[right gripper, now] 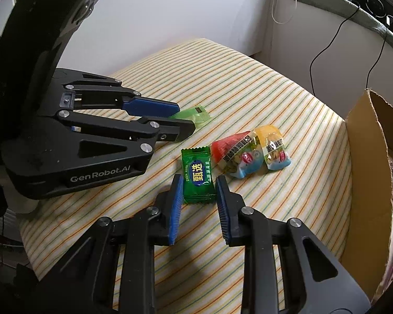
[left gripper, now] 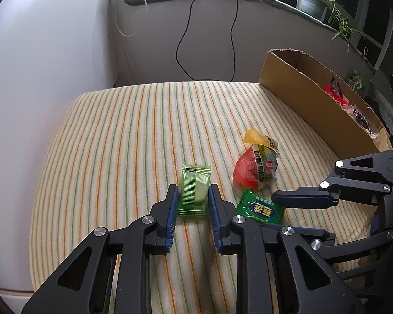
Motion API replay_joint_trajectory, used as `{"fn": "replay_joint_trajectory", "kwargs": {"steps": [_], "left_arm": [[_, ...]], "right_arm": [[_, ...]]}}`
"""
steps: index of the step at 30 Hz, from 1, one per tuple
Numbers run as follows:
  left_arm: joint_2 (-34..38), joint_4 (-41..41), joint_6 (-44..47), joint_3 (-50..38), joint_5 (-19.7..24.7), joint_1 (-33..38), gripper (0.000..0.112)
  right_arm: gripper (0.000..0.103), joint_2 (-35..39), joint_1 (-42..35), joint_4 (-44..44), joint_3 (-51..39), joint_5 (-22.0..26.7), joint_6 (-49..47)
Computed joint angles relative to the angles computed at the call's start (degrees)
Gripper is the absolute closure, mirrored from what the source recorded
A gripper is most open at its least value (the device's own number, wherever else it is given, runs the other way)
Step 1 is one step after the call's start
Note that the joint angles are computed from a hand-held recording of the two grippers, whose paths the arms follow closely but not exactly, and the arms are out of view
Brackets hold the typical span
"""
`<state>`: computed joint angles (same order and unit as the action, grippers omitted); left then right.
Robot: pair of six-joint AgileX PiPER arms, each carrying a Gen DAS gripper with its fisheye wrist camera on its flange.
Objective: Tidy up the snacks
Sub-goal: 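Grasp the light-green candy with the left gripper while the right grasps the dark-green candy, then carry both green candies over the box with both grippers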
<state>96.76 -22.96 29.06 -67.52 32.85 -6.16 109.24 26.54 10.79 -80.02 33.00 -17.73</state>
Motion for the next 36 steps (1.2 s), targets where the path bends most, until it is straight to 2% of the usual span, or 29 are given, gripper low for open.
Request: {"fn": "replay_joint_trajectory", "kwargs": {"steps": [6,11,17,29,36], "left_arm": [[-2.4,0.1,-1.0,1.1,-0.2,-0.1,0.091],[-4.3,0.2,-2.4,1.3,-0.1,-0.9,0.091],[-6.5,1.2,-4.9,0.4,0.2,-3.8,0.091],[-5.2,4.2,-11.8,-3.9,-0.8,-15.0,0.091],[-3.0,5.1,-14.8,-7.3,-0.8,-21.0,0.091]], "right_arm": [[0.077,-3.5,-0.1,2.1,3.2,-1.3,-1.8],[0.077,-6.7,-2.9,6.8,5.9,-2.1,-7.1],[0.077,-13.9,-6.1,10.7,11.8,-2.7,-11.2],[0.077,-25.1,-21.2,20.0,18.8,0.2,-23.2],[0.077,-26.7,-31.3,23.8,18.9,3.0,-29.0]]}}
